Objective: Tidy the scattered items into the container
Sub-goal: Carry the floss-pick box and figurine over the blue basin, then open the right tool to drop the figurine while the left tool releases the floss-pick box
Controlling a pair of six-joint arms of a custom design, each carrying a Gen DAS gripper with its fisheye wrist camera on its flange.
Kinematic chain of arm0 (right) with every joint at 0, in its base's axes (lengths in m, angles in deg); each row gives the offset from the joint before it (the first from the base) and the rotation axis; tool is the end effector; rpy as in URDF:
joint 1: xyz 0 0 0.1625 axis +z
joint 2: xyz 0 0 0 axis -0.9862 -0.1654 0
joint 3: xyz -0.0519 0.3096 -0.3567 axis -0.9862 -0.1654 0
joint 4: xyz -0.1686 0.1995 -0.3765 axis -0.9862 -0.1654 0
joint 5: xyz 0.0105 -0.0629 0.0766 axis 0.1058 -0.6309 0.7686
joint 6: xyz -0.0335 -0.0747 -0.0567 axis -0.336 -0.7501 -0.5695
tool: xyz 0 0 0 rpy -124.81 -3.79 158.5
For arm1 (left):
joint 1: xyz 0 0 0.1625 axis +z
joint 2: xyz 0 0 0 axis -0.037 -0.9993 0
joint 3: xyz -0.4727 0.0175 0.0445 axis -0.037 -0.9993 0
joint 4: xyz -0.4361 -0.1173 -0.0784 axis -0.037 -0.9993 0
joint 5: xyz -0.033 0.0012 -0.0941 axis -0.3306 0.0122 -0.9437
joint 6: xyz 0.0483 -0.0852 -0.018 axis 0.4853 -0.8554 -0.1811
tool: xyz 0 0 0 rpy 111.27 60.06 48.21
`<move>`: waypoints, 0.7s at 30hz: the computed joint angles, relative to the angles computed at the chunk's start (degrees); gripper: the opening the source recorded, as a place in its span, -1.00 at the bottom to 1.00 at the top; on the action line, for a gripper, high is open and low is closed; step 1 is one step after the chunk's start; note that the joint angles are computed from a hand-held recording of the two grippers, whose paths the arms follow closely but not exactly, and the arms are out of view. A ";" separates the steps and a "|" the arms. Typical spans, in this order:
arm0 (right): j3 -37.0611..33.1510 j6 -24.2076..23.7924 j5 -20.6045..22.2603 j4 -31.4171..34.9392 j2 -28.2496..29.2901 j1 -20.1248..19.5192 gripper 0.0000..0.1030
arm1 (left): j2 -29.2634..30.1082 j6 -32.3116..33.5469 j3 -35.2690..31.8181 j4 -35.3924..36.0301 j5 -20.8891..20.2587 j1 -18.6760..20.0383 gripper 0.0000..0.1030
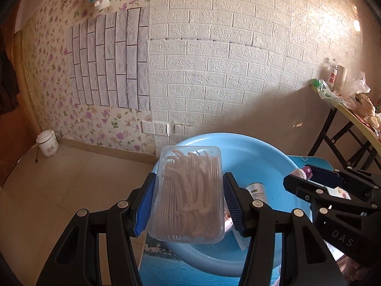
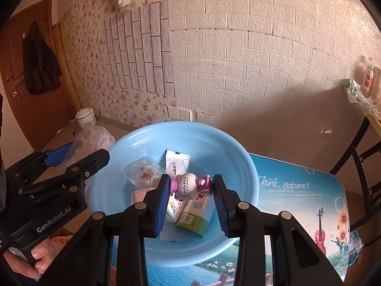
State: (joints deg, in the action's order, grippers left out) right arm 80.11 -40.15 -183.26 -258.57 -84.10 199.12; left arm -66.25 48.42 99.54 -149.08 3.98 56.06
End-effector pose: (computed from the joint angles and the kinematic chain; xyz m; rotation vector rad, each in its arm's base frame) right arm 0.4407 -0.6339 0.0589 0.9458 -2.3619 0.7624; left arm -0.1587 -0.5922 0.3474 0.2155 2.1089 -1.1638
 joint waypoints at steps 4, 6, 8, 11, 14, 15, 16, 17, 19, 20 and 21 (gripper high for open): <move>-1.64 -0.37 -0.53 1.26 1.06 -0.34 -0.28 | 0.66 0.79 -0.78 -0.30 -1.20 0.80 0.04; -2.19 -0.39 -1.00 1.79 1.55 -0.56 -0.28 | 1.14 0.81 -1.26 0.01 -1.63 1.27 0.04; -2.64 -0.07 -1.33 2.39 1.94 -0.90 -0.28 | 1.50 0.66 -1.59 0.54 -2.05 1.79 0.04; -2.92 0.35 -1.61 3.13 2.44 -1.38 -0.28 | 2.13 0.41 -2.02 1.29 -2.61 2.45 0.04; -3.11 0.61 -1.83 3.92 2.87 -1.78 -0.28 | 2.59 0.07 -2.26 1.88 -3.03 2.99 0.04; -3.21 0.64 -1.66 4.33 2.97 -1.96 -0.28 | 2.73 -0.03 -2.38 2.06 -3.14 3.12 0.04; -3.25 0.62 -1.31 4.64 3.03 -2.13 -0.28 | 2.83 -0.05 -2.46 2.15 -3.20 3.23 0.04; -3.32 0.61 -1.06 5.16 3.04 -2.25 -0.28 | 2.90 -0.11 -2.58 2.35 -3.21 3.27 0.04; -3.79 -0.14 -1.65 5.63 3.50 -2.22 -0.26 | 3.03 -0.13 -2.77 2.49 -3.24 3.41 0.04; -3.90 -0.76 -2.39 4.99 3.77 -2.11 -0.06 | 3.05 -0.03 -2.85 2.47 -3.30 3.50 0.04; -3.89 -1.56 -3.13 3.85 4.04 -1.99 0.21 | 3.12 0.08 -2.96 2.44 -3.27 3.51 0.04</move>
